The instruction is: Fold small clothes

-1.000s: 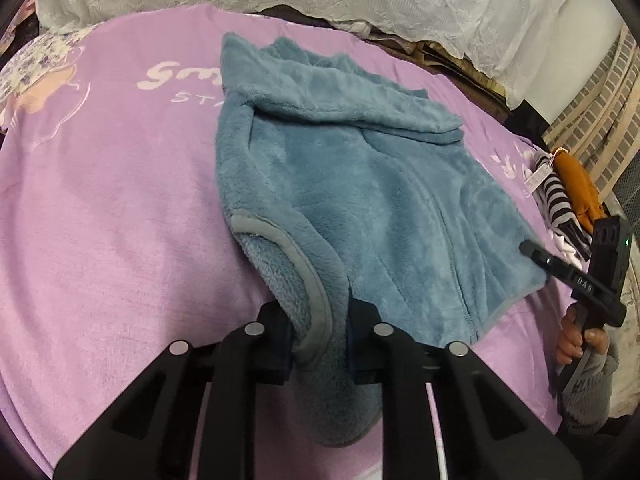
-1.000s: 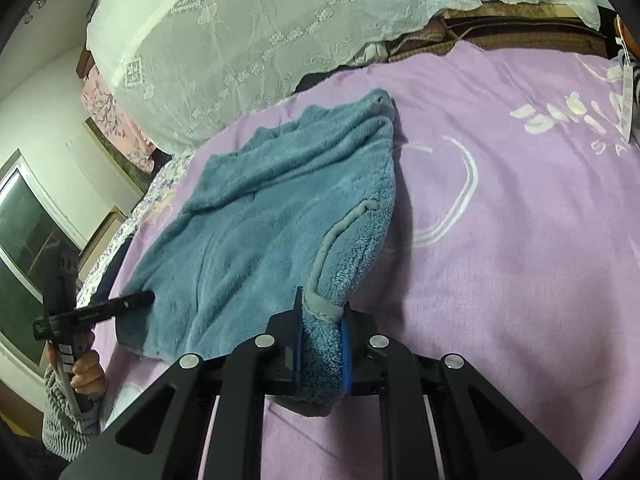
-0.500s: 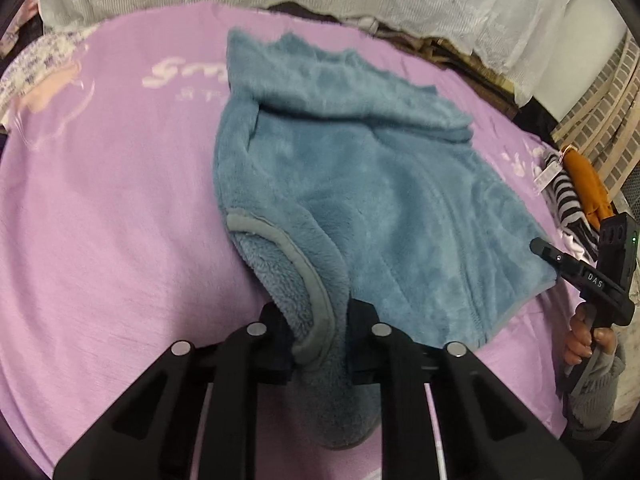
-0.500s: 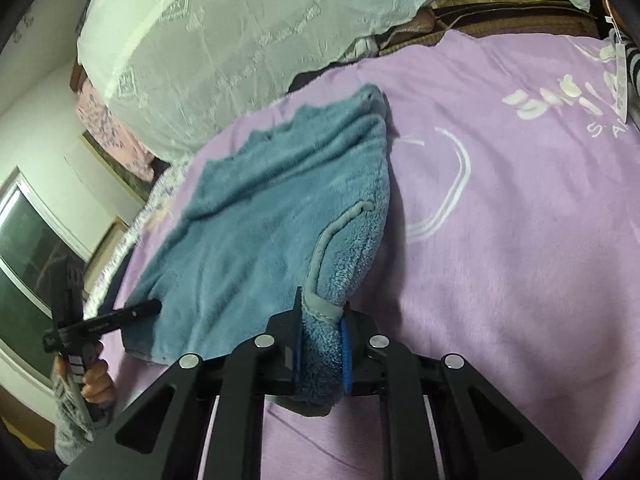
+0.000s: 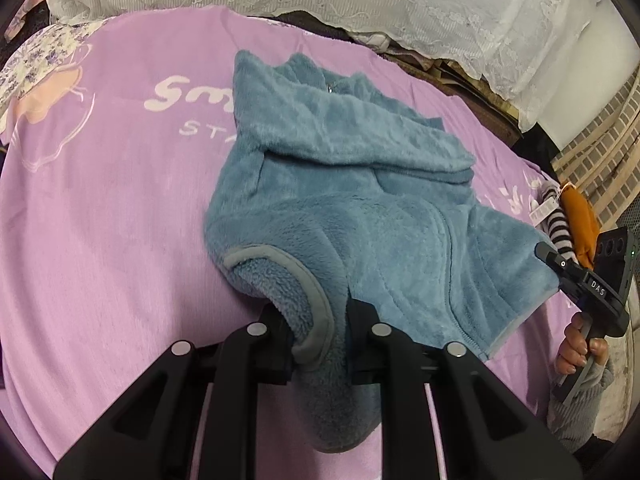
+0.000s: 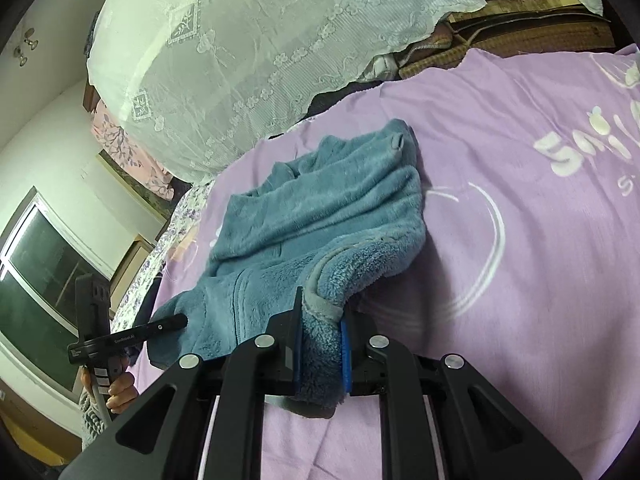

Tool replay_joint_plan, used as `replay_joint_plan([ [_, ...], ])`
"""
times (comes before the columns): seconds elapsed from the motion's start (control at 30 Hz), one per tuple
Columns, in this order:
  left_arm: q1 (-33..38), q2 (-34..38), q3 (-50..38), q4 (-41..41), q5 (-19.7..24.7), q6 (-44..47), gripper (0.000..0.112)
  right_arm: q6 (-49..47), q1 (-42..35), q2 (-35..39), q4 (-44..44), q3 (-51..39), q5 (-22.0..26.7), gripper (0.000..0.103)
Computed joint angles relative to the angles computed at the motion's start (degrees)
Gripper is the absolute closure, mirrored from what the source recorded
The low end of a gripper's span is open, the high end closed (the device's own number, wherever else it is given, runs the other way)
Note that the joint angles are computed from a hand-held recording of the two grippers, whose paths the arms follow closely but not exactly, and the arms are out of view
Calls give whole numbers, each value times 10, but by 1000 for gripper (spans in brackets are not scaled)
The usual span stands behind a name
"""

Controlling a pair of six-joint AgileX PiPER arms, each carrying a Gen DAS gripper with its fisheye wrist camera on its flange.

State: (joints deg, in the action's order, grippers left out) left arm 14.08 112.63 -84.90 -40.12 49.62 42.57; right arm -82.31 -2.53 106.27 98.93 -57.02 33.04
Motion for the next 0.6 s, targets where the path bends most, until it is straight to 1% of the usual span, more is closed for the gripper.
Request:
replay_joint_plan([
  [0.33, -17, 41, -119, 35, 34, -67, 96, 110, -5, 35, -80, -97, 10, 88],
  [0.53, -23, 89, -220, 63, 67, -119, 96, 179, -5, 68, -127, -170, 16, 88],
  [0.6, -24, 109, -262, 68, 84, -135, 96, 198, -6, 80, -139, -192, 20, 88],
])
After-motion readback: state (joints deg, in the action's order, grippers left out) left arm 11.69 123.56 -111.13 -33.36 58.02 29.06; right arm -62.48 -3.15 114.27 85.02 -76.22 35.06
